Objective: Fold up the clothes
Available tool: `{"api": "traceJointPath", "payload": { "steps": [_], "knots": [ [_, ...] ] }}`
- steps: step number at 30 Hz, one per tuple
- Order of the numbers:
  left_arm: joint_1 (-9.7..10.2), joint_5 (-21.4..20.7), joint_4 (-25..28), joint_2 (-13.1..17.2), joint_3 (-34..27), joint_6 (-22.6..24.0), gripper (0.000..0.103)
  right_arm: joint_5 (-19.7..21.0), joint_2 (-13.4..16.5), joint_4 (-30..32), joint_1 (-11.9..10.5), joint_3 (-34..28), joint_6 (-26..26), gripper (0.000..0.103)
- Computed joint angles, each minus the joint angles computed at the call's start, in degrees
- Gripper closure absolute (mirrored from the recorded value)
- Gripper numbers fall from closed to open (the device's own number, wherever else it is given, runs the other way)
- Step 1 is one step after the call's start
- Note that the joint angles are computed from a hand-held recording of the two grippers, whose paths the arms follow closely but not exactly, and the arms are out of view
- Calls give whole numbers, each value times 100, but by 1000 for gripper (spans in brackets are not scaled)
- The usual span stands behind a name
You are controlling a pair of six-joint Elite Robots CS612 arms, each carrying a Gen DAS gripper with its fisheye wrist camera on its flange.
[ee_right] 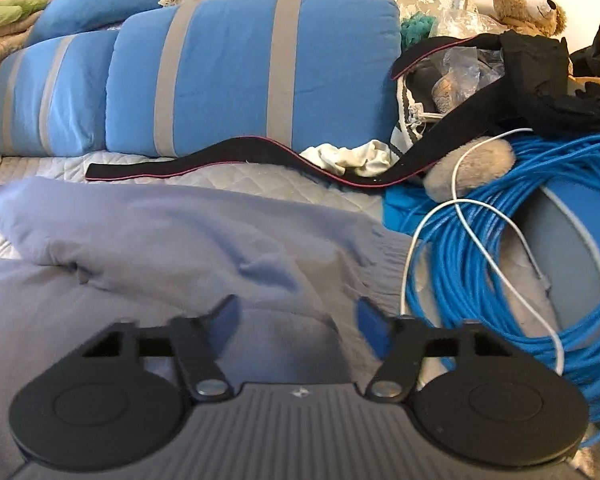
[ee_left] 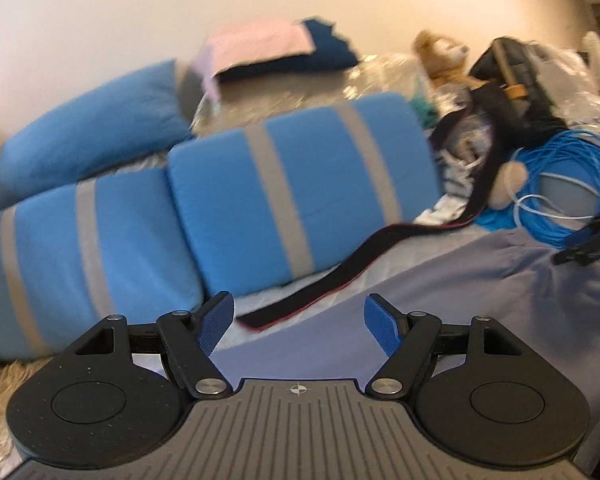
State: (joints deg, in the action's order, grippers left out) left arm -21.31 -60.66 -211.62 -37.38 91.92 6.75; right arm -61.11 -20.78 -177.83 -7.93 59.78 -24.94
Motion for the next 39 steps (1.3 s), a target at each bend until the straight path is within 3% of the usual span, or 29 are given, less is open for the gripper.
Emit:
{"api": "traceJointPath", "payload": {
  "steps": [1, 2, 4, 13, 20, 23, 25, 29, 32, 33, 36, 39],
  "knots": [
    [-25, -69, 76, 0, 2, 227, 32, -83, 34, 74, 33, -43, -43, 90],
    [-73, -20, 42, 2, -6, 487, 32, -165, 69, 147, 66, -88, -84, 94],
    [-133, 36, -372, 114, -80, 884, 30, -216, 122, 115, 100, -108, -100, 97],
    [-121, 61, 287, 159, -206, 783, 29, -376, 90, -1017, 236, 336, -67, 99],
    [-155, 136, 257, 69, -33, 862, 29, -593, 157, -1156, 358, 420, -215, 98],
    [-165, 155, 269, 78, -35, 945, 29, -654, 172, -1266, 353, 428, 14, 90],
    [-167, 154, 292, 81, -40, 960, 29, -752, 182, -1434, 343, 430, 259, 75],
    [-169, 149, 276, 80, -42, 963, 29, -678, 157, -1444, 270, 395, 704, 61],
    [-171, 150, 253, 80, -38, 976, 29, -508, 129, -1634, 161, 371, 1080, 40],
    [-171, 152, 249, 80, -36, 985, 29, -496, 130, -1627, 127, 326, 1243, 29],
    [-177, 188, 291, 77, -35, 989, 29, -299, 196, -1201, 4, 45, 1692, 27],
    [-183, 193, 240, 80, -29, 1040, 29, 168, 308, -493, -126, -319, 1998, 28]
  ]
}}
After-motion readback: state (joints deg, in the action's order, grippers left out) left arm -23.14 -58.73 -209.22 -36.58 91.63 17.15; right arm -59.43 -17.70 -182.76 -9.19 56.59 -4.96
